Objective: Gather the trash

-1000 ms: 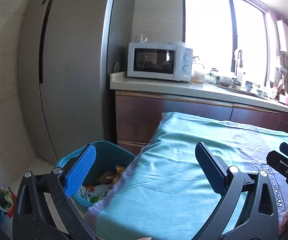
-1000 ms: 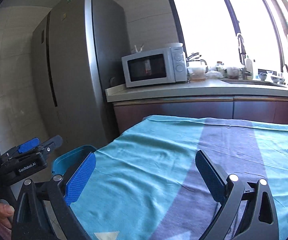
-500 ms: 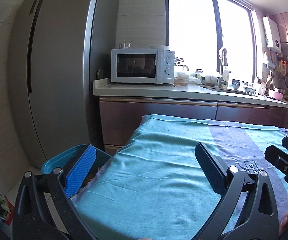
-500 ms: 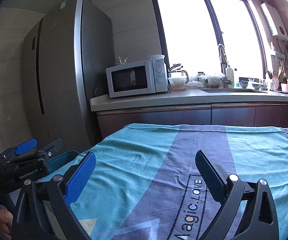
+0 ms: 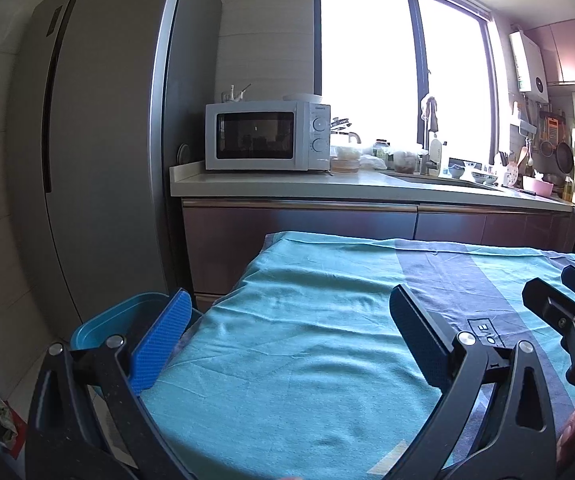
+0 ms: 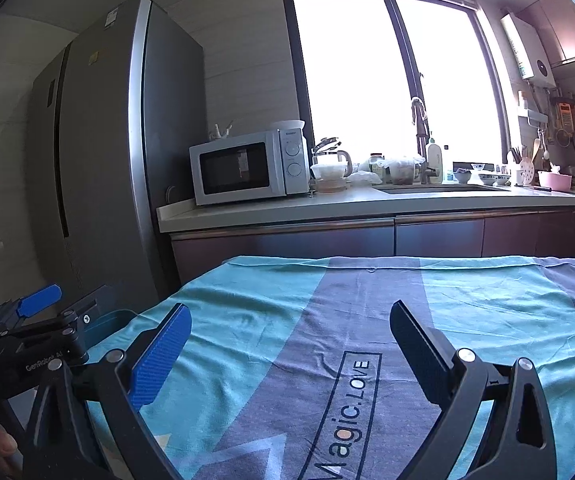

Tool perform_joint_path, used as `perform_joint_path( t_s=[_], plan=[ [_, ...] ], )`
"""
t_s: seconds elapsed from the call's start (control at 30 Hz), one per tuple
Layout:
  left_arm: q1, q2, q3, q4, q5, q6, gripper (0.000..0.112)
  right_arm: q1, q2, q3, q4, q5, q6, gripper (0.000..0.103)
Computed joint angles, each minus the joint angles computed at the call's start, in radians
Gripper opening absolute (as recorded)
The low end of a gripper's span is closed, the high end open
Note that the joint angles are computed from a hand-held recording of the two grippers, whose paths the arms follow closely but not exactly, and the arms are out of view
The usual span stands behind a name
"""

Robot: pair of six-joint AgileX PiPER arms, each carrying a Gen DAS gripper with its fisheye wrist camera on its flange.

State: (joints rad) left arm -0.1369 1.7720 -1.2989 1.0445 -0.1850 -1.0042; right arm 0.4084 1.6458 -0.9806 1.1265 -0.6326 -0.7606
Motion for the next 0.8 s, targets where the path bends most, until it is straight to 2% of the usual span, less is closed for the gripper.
perform_joint_path(
  t_s=[0.07,0.27,0.43,0.67,0.8],
  plan=[
    [0.003,-0.002,-0.001,0.031,-0.006,-0.029,0.098,0.002,-0.002,0.003,0.005,-0.011,-0.002,0.096],
    [0.005,-0.003,0.008,0.008,-0.021,-0.001,0.097,0.002,-0.01,0.013,0.023,-0.026,-0.009,0.096],
    [0.002,-0.009,0.018,-0.045,-0.033,0.055,0.098,0.006,-0.025,0.032,0.025,-0.052,0.001,0.096],
    [-0.004,-0.017,0.042,-0.199,-0.051,0.216,0.098,0.003,-0.043,0.053,0.011,-0.071,0.019,0.096],
    [-0.004,-0.02,0.046,-0.209,-0.056,0.225,0.098,0.001,-0.049,0.058,0.007,-0.073,0.022,0.096]
  ],
)
